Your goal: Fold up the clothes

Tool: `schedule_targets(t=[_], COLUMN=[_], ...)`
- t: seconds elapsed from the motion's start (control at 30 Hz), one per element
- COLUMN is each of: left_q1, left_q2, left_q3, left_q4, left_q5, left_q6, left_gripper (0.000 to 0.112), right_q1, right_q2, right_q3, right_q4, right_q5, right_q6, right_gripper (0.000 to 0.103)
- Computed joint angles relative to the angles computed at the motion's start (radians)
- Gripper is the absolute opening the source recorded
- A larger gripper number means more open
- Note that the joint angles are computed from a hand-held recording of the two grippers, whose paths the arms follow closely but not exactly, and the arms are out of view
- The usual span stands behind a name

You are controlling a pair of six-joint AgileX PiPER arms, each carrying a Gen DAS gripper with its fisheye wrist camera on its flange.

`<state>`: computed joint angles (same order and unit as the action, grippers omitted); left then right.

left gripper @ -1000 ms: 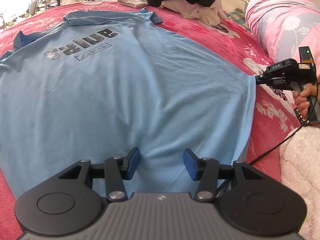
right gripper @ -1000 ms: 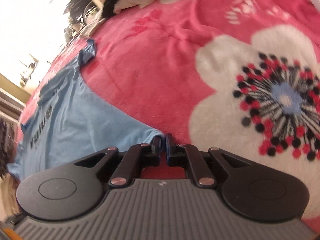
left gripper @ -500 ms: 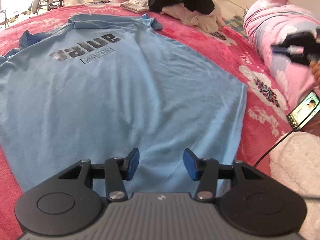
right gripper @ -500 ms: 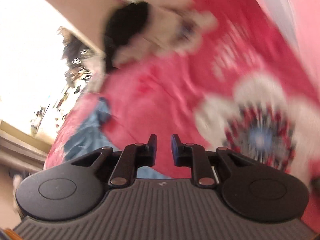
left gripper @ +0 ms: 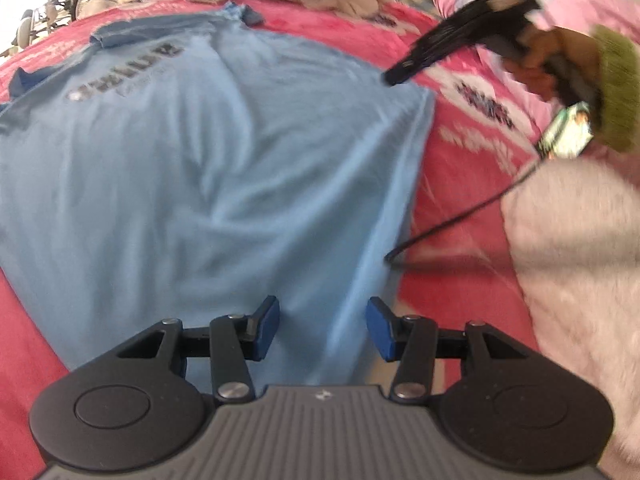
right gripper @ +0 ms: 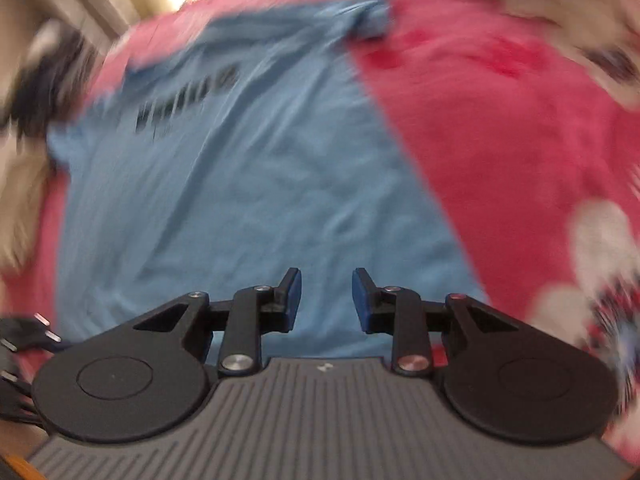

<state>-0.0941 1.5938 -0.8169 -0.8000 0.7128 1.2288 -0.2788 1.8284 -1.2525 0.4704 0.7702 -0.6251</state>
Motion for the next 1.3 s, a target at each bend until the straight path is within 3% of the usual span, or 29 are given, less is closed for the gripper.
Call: schedule_targets(t=[0.07,0.13,0.23,0.33,0.43,0.57,0.7,0.83,0.93,1.03,1.17,1.3], left_q1=[-0.002,0.003,0.018,0.044,0.086,0.14,0.239,0.328,0.349,0.35,0.297,0.263], left_q2=[-0.025,-0.043,-0.049,-0.05,-0.042,-0.034,-0.029,-0.003,0.03,0.086,0.204,0.321], left_q3=[0.045,0.079,0.099,0.098,0.075,0.042,-0.016,-0.087,-0.138,-0.193,-0.31,-0.447], left_q4=[-0.015,-0.029,-0.049,-0.048,-0.025,0.017,0.054,0.07,0.049,-0.016,-0.086,-0.114], left_q5=[-0.021,-0.026,-0.01,0.028,0.083,0.146,0.225,0.269,0.259,0.241,0.198,0.115], left_q6=[0.035,0.064,0.094,0.119,0.107,0.064,0.022,-0.039,-0.076,-0.058,-0.098,-0.222], left_gripper=[0.05,0.05,0.053,0.053,0.052,0.052,0.052,0.052,0.051,0.051,0.051,0.051], right_q1=[0.058,0.035,-0.025,-0.032,-0.013,0.011,0.072,0.095,0.116,0.081,0.074,0.097], right_q2=[0.038,0.03,0.0,-0.013,-0.01,0.01,0.17,0.394,0.436,0.35,0.28,0.297], right_q3=[0.028,0.095,0.116,0.112,0.037,-0.115,-0.316,-0.579,-0.582,-0.428,-0.401,-0.524], right_q4=[-0.095,-0.071,-0.09,-0.237,-0.326,-0.201,-0.155,-0.072,-0.135,-0.166,-0.37,-0.317], right_q5=[-0.058,-0.105,-0.038,0.05,0.136,0.095,0.039,0.077,0.084,0.061,0.198,0.256], right_q6=[-0.014,-0.092,-0.104,0.008,0.104,0.086,0.108,0.113,0.149,0.127,0.309,0.381], right_gripper=[0.026,0.026,0.026,0.026,0.026,0.026,0.026,0.026,0.025,0.025,0.027,0.027])
